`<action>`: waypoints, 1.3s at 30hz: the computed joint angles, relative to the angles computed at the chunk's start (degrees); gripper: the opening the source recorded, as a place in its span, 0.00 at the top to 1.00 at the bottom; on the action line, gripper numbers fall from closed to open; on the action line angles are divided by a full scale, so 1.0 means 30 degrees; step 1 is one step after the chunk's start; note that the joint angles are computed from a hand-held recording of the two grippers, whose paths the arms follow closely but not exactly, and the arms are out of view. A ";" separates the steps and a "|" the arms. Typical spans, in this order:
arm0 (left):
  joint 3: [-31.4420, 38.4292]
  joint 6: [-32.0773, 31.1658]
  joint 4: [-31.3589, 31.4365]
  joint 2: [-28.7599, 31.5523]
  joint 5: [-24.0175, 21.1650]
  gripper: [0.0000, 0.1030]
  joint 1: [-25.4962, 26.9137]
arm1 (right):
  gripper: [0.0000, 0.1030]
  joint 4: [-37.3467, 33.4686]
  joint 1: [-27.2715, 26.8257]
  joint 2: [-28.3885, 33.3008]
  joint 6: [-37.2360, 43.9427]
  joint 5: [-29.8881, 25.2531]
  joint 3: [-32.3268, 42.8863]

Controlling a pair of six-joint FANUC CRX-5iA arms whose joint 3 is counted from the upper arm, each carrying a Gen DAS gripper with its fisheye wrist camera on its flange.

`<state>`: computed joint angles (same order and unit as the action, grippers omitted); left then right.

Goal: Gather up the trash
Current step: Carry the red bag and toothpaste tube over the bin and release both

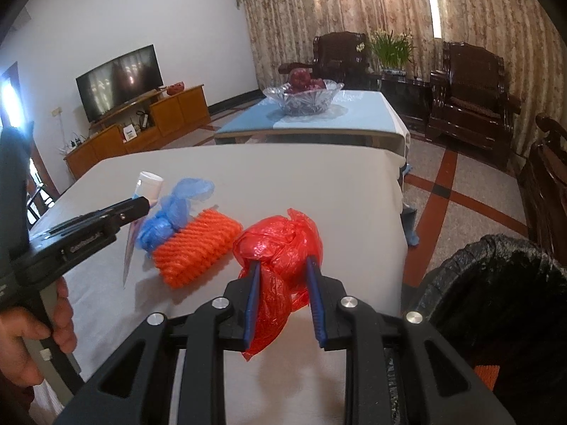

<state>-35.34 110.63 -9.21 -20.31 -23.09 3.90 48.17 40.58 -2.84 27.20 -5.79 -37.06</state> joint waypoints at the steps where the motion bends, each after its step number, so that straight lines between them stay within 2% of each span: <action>1: -0.0041 -0.0077 0.0062 -0.0194 -0.0102 0.84 -0.0064 | 0.75 0.0208 -0.0027 -0.0128 -0.0198 0.0041 -0.0059; 11: 0.0044 0.0722 -0.0298 -0.1935 -0.1290 0.84 -0.1286 | 0.75 0.0611 0.0136 -0.1511 -0.0437 -0.0066 -0.0441; 17: 0.0159 0.1189 -0.0507 -0.2529 -0.1942 0.85 -0.2009 | 0.75 0.0138 0.0493 -0.2629 0.0100 -0.0540 -0.0843; 22: 0.0116 0.1447 -0.0691 -0.3061 -0.2226 0.85 -0.2499 | 0.75 -0.1136 0.0902 -0.3455 0.1362 -0.1149 -0.0915; 26: 0.0225 0.1627 -0.0857 -0.3372 -0.2422 0.85 -0.3043 | 0.75 -0.1085 0.0985 -0.4243 0.1460 -0.1462 -0.1237; 32: 0.0840 0.2617 -0.1752 -0.3095 -0.2495 0.85 -0.4539 | 0.75 -0.1056 0.0923 -0.5788 0.1504 -0.2459 -0.2015; 39: 0.1884 0.3618 -0.2585 -0.1841 -0.2028 0.85 -0.6748 | 0.75 -0.0981 0.0255 -0.7395 0.1338 -0.3745 -0.2827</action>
